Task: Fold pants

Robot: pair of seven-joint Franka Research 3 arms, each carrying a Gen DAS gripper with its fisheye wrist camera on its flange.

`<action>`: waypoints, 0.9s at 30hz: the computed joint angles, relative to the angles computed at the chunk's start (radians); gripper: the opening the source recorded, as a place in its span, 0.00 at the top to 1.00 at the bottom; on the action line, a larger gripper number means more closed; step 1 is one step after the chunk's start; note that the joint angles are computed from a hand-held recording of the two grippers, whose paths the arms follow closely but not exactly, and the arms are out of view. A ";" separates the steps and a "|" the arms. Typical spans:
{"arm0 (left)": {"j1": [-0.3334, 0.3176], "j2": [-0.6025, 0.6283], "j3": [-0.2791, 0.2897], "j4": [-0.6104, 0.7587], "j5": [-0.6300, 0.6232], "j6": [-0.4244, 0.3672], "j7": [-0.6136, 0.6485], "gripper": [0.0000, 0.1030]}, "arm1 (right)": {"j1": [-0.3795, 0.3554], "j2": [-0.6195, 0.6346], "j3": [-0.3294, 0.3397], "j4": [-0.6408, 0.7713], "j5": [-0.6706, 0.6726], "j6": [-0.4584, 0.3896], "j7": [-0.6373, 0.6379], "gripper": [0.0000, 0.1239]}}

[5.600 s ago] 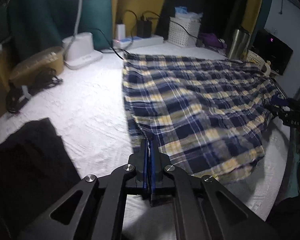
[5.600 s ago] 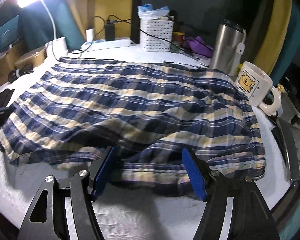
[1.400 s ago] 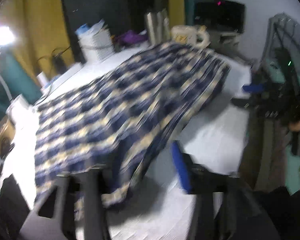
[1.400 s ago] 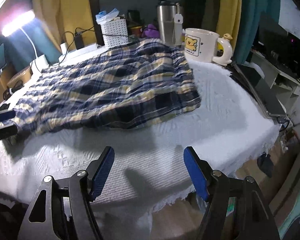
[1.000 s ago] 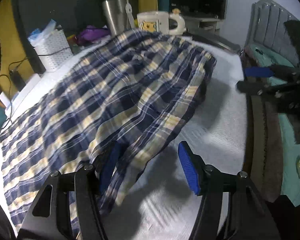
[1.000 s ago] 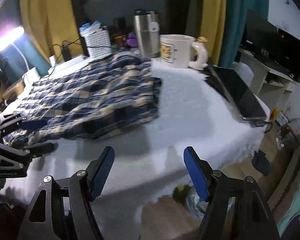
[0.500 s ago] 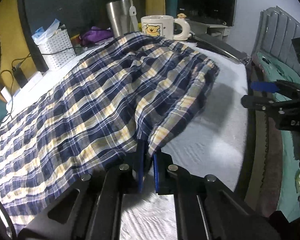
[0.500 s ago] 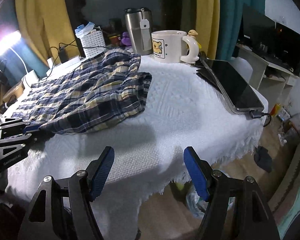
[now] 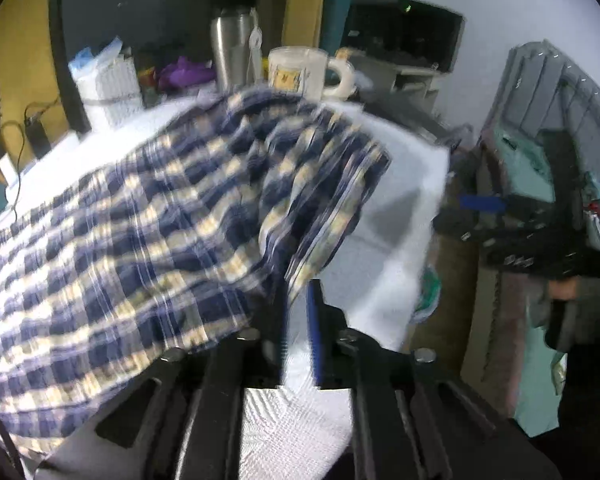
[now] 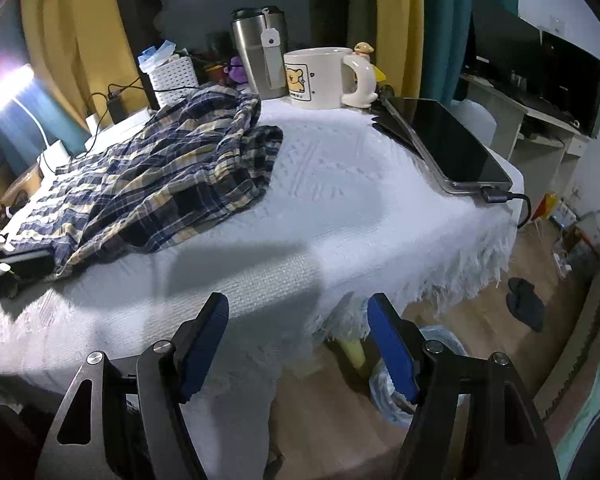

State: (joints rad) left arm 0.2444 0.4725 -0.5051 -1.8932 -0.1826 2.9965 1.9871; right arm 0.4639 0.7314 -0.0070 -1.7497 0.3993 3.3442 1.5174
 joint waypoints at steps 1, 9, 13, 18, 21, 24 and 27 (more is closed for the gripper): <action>0.022 0.000 -0.027 0.000 -0.012 0.009 0.019 0.61 | 0.002 -0.001 -0.002 0.001 0.001 -0.001 0.000 0.40; -0.054 0.114 0.052 0.199 0.022 -0.051 -0.054 0.47 | -0.010 0.003 0.006 0.019 -0.007 -0.015 -0.001 0.40; -0.168 0.226 0.180 0.398 0.091 -0.182 -0.181 0.47 | -0.025 0.009 0.016 0.028 -0.009 -0.018 0.003 0.40; -0.240 0.360 0.228 0.610 0.152 -0.338 -0.232 0.47 | -0.033 0.016 0.014 0.038 -0.010 -0.032 0.012 0.40; -0.252 0.369 0.213 0.616 0.167 -0.323 -0.208 0.47 | -0.023 0.016 -0.006 0.035 -0.001 -0.043 0.028 0.40; -0.206 0.371 0.132 0.618 0.114 -0.353 -0.120 0.47 | 0.002 0.012 -0.040 0.031 0.005 -0.054 0.047 0.40; -0.181 0.326 0.104 0.556 0.068 -0.309 -0.049 0.47 | 0.027 0.006 -0.068 0.030 0.008 -0.057 0.066 0.40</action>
